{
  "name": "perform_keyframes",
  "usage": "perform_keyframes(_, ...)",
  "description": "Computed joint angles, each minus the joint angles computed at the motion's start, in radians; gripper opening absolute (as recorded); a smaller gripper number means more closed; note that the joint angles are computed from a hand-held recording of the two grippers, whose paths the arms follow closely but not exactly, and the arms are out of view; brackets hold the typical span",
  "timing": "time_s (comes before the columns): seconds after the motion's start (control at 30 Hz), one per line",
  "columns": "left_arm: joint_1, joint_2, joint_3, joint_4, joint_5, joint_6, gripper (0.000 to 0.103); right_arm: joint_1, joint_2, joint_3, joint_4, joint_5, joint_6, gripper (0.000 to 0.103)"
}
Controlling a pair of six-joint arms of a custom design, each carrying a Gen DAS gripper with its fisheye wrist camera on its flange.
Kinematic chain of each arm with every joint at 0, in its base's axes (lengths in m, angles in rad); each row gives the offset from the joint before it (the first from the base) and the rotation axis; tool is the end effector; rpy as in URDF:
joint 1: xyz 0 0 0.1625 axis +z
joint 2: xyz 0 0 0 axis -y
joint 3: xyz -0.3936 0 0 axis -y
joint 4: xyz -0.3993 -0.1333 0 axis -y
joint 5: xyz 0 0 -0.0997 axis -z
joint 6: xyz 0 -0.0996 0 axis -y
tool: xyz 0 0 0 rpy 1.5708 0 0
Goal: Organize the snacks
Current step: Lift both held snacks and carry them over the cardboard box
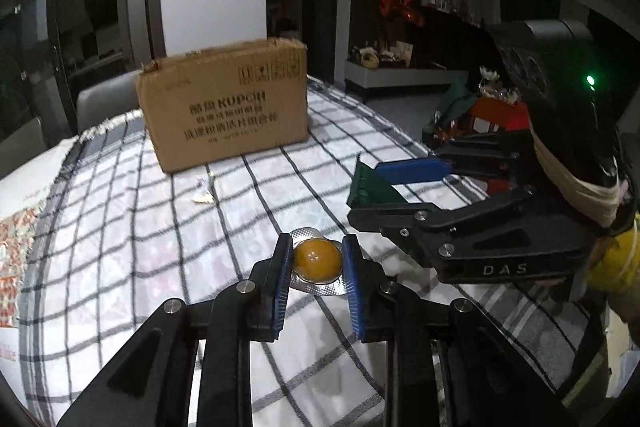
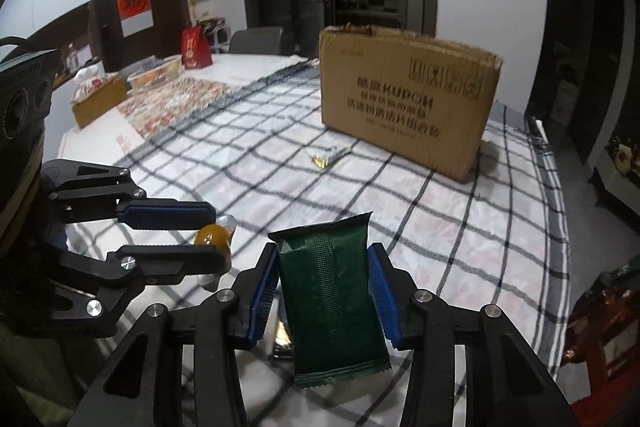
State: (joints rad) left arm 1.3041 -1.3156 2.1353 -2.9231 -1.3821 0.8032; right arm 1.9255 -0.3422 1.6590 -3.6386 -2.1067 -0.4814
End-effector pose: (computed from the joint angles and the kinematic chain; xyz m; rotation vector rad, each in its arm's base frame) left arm 0.0129 -0.5295 0.2178 1.3401 2.4007 -0.6540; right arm 0.2865 -0.5363 -0.0865 0.7431 -2.3178 0.9100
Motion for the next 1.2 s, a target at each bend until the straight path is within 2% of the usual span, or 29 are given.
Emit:
perform_keyframes(0.3, -0.010, -0.050, -0.016, -0.013, -0.028, -0.024, 0.025, 0.066, 0.015, -0.030, -0.063, -0.066, 0.034, 0.046)
perform_keyframes(0.63, -0.007, -0.044, -0.079, -0.032, -0.068, -0.015, 0.025, 0.112, 0.033, -0.104, -0.100, -0.103, 0.056, 0.046)
perform_keyframes(0.9, -0.005, 0.017, -0.193, -0.027, -0.078, -0.021, 0.025, 0.117, 0.066, -0.219, -0.087, -0.138, 0.062, 0.046)
perform_keyframes(1.2, -0.022, 0.110, -0.342, -0.006, -0.086, -0.010, 0.025, 0.102, 0.074, -0.349, -0.020, -0.151, 0.084, 0.046)
